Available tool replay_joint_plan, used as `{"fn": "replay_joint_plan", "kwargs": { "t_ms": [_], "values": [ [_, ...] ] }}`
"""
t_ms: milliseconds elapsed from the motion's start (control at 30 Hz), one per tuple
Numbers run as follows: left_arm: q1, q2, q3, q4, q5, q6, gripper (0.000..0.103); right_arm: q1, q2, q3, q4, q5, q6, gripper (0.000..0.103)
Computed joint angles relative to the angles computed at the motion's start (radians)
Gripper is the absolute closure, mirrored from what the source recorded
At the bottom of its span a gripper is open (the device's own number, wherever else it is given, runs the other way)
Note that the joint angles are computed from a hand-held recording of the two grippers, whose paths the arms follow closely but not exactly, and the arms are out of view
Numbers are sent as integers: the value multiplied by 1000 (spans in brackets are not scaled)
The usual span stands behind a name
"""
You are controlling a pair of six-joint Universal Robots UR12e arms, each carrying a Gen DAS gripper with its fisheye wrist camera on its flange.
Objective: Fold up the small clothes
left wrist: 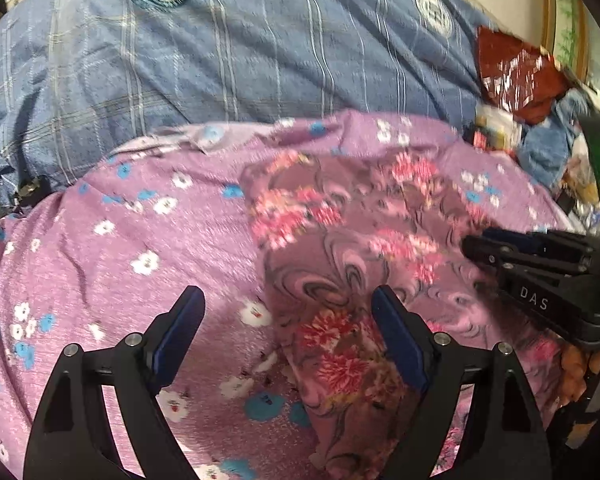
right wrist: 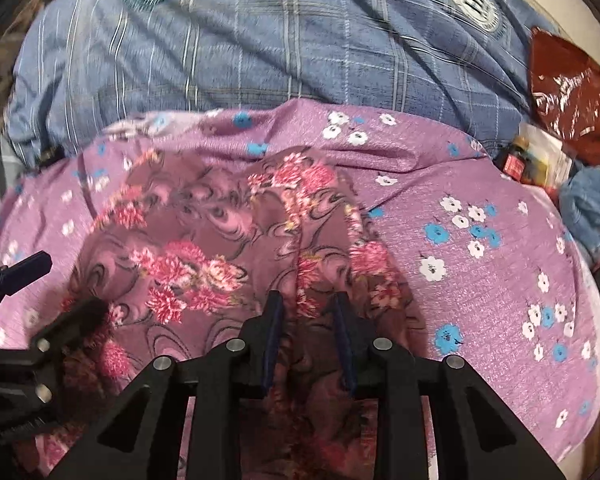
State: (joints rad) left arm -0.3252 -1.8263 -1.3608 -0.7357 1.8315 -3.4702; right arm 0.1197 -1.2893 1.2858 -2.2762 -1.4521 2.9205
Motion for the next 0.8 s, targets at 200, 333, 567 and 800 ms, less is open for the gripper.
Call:
{"fn": "replay_joint_plan", "kwargs": {
  "t_ms": [200,333,567,800],
  "values": [
    [8,12,-11,19,46,-46,17,25,-7,38,-119,-142,-53,75],
    [5,-10,18,-94,42,-32,17,40,2,30,-93,-169,-96,75],
    [3,-4,12,-82,43,-32,17,48,-4,49,-135,-196,-111,75],
    [1,1,6,-53,59,-36,17,54,-10,61,-205,-201,-126,75]
  ]
}}
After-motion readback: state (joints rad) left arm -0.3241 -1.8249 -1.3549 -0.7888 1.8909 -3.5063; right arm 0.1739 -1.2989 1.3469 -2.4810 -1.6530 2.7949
